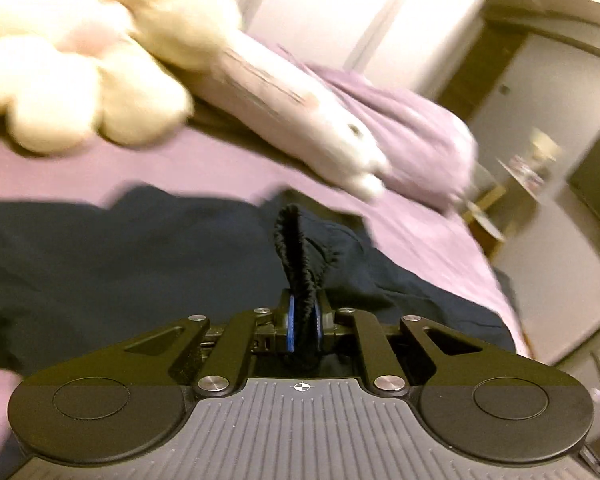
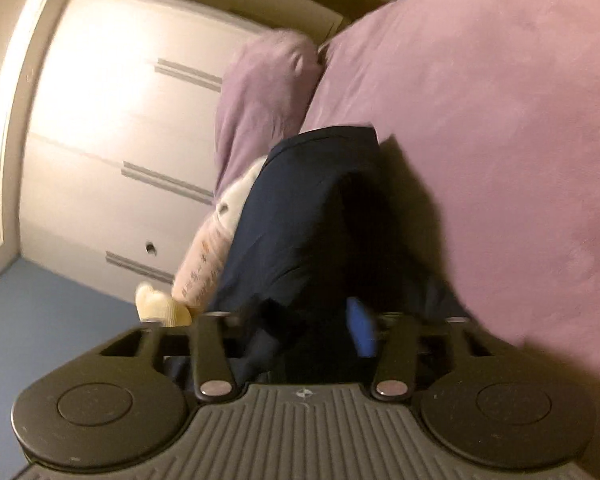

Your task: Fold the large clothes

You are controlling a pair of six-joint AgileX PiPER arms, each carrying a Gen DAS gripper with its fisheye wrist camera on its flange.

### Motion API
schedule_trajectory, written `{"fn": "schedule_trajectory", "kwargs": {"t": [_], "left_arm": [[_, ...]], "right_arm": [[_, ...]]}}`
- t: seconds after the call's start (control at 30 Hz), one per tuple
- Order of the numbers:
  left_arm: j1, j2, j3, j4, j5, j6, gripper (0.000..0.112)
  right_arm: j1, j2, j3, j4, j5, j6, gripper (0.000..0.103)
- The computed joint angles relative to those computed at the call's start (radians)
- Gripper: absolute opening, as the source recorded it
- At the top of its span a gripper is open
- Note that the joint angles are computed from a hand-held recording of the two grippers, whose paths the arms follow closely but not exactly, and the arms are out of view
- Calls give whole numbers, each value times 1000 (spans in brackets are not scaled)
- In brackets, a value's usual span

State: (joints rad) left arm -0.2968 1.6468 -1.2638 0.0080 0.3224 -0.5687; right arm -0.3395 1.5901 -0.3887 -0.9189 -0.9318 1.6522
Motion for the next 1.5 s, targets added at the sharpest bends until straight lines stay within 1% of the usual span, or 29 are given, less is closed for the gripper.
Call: {"fn": "schedule_trajectory", "kwargs": {"t": [0.07,0.13,0.23,0.33,0.4,0.43,0.47,0.5,0.53,0.57,0.63,0.67,0.7,0.73,0.77,0.83,0.87,0.9,0.97,1.03,1.1,1.17,1.2,1.23,1.3,1.33,1.4,1.47,1.5], "left_arm": [[32,-27,33,104,19,-83,11],[63,-40,57,119,33,-78,11],[105,-38,72,59,43,-10,12],[117,-46,83,5,34,47,12],[119,-42,79,-21,24,72,12],[129,-53,91,-58,16,114,12],[132,-55,93,-82,10,140,12],[131,-50,89,-85,5,147,12],[125,-39,77,-76,7,144,12],[117,-28,72,-81,-2,154,12],[93,-3,63,-60,-21,141,12],[72,18,55,-11,-35,91,12],[44,43,51,78,-59,2,12],[17,72,41,178,-68,-94,12],[-8,106,21,278,-62,-168,12],[-63,181,-29,477,-6,-297,12],[-90,221,-51,577,26,-373,12],[-107,245,-53,671,37,-456,13],[-116,270,-56,758,46,-526,15],[-94,265,-38,751,1,-533,15],[-80,267,-37,716,-18,-502,17],[-83,276,-41,744,-9,-520,22],[-85,285,-46,760,-1,-529,24],[-87,291,-47,775,7,-534,30],[-82,296,-29,849,-1,-590,47],[-79,292,-9,927,-5,-667,59],[-49,264,41,968,-58,-719,61],[-36,224,92,1076,-80,-862,62],[-38,193,119,1154,-68,-962,62]], "right_arm": [[37,18,-10,9,32,7,61],[88,59,-37,25,52,15,61],[164,103,-71,101,81,-26,60],[193,137,-110,136,70,-23,60],[243,153,-173,171,169,-15,57],[267,166,-217,165,234,15,54],[288,188,-268,141,294,66,42],[294,200,-289,139,314,82,27],[288,212,-300,132,302,79,9],[285,213,-309,143,298,57,9],[268,171,-250,285,238,-105,8],[257,153,-208,378,183,-205,8],[255,137,-178,455,166,-294,8],[255,126,-171,498,188,-370,8],[269,117,-177,554,251,-466,8],[306,123,-206,648,374,-632,6],[325,134,-217,710,411,-732,5],[341,144,-220,768,421,-832,4],[364,156,-230,845,436,-971,4],[354,163,-231,810,424,-949,4],[298,181,-196,674,323,-779,4],[221,222,-167,521,190,-593,5],[192,226,-160,455,162,-511,6],[175,220,-147,409,139,-459,8],[136,175,-111,319,131,-379,17],[127,134,-83,308,142,-375,20],[153,32,-33,387,222,-453,28],[236,-78,-38,559,414,-651,30],[272,-105,-68,612,499,-751,30]]}}
